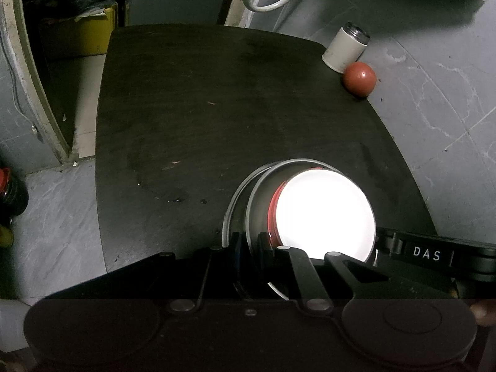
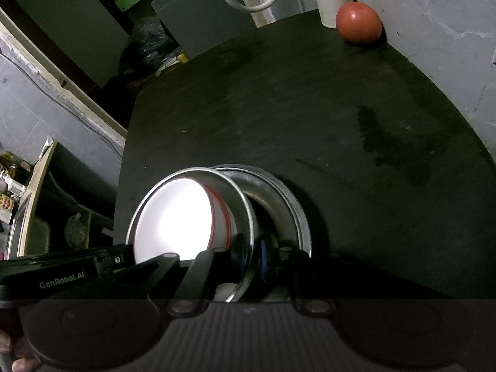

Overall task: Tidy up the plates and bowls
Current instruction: 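Lower the steel bowl with both grippers onto the plate stack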

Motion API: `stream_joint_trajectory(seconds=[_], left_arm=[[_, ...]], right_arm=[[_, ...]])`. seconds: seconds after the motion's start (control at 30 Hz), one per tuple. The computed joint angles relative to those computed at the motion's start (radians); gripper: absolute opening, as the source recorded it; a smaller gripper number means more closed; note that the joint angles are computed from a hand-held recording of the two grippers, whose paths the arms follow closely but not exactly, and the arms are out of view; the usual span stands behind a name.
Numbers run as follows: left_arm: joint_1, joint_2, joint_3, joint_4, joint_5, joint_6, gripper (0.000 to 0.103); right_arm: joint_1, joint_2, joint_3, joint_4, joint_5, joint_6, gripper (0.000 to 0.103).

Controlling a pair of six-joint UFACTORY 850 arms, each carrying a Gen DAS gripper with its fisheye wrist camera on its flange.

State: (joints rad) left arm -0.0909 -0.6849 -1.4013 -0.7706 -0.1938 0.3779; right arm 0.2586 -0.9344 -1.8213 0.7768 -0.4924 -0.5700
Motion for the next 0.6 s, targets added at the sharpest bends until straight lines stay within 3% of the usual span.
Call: stream_joint_trajectory(seconds=[0.6], left_arm=[[0.000,-0.002,-0.006,0.033,0.000,-0.030,0.011]], right_arm=[[0.007,0.011,0.015,-0.011,0.026,-0.001,0.013]])
